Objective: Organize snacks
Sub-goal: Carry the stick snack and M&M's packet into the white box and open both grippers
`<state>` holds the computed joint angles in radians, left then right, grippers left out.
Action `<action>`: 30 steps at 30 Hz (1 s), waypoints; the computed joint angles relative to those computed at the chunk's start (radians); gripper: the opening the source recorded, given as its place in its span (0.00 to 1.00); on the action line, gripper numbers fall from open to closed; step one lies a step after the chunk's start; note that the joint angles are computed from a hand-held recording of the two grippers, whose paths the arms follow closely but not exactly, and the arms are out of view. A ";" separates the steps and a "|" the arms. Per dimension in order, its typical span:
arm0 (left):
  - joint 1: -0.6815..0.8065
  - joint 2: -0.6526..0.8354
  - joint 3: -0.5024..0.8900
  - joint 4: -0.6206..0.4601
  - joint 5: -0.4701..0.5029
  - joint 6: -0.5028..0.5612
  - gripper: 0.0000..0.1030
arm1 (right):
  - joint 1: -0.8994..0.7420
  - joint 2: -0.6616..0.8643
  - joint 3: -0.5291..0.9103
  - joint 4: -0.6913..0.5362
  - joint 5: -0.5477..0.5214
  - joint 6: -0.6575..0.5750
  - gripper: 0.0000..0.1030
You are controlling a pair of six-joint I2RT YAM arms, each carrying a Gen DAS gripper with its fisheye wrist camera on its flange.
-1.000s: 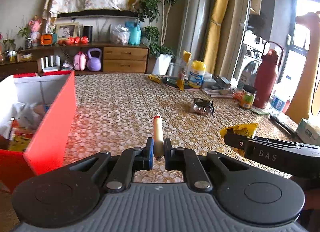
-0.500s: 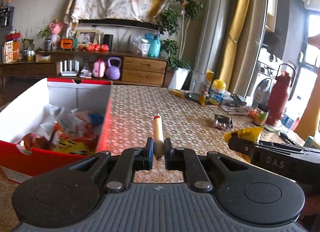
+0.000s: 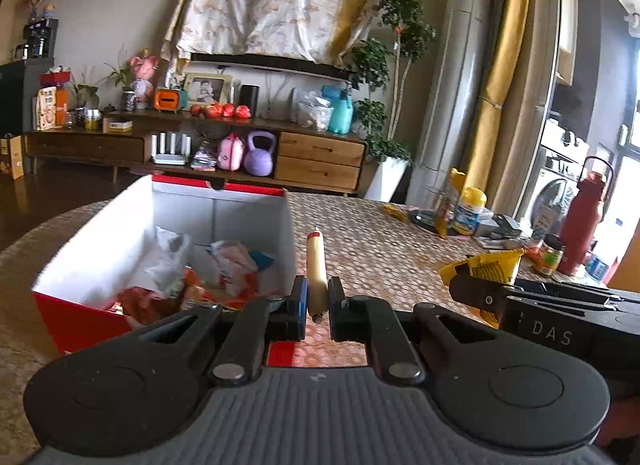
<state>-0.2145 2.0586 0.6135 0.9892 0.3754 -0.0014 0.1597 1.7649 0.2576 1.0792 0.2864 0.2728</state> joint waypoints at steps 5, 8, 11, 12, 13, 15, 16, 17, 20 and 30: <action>0.053 -0.007 0.021 -0.022 0.016 0.012 0.10 | 0.051 0.000 0.069 -0.056 0.012 -0.021 0.31; 0.077 -0.002 0.047 -0.041 0.023 0.017 0.10 | 0.070 0.005 0.120 -0.095 0.011 -0.036 0.31; 0.100 0.010 0.079 -0.061 0.023 0.024 0.10 | 0.084 0.019 0.173 -0.126 0.005 -0.048 0.31; 0.108 0.016 0.093 -0.071 0.024 0.027 0.10 | 0.088 0.028 0.193 -0.135 0.002 -0.055 0.31; 0.114 0.022 0.108 -0.083 0.023 0.030 0.10 | 0.091 0.035 0.212 -0.145 -0.001 -0.060 0.31; 0.125 0.036 0.140 -0.102 0.019 0.033 0.10 | 0.095 0.053 0.255 -0.168 -0.010 -0.071 0.31; 0.131 0.044 0.158 -0.113 0.020 0.036 0.10 | 0.096 0.062 0.277 -0.180 -0.015 -0.074 0.31; 0.135 0.053 0.175 -0.123 0.018 0.039 0.10 | 0.095 0.073 0.298 -0.190 -0.022 -0.077 0.31; 0.145 0.076 0.218 -0.148 0.015 0.044 0.10 | 0.093 0.106 0.371 -0.228 -0.039 -0.098 0.31; 0.162 0.158 0.388 -0.256 0.006 0.063 0.10 | 0.067 0.225 0.565 -0.319 -0.111 -0.132 0.31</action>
<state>-0.0523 2.2171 1.0013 0.7334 0.3817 0.0615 0.2268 1.9900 0.8223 0.7598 0.1753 0.1404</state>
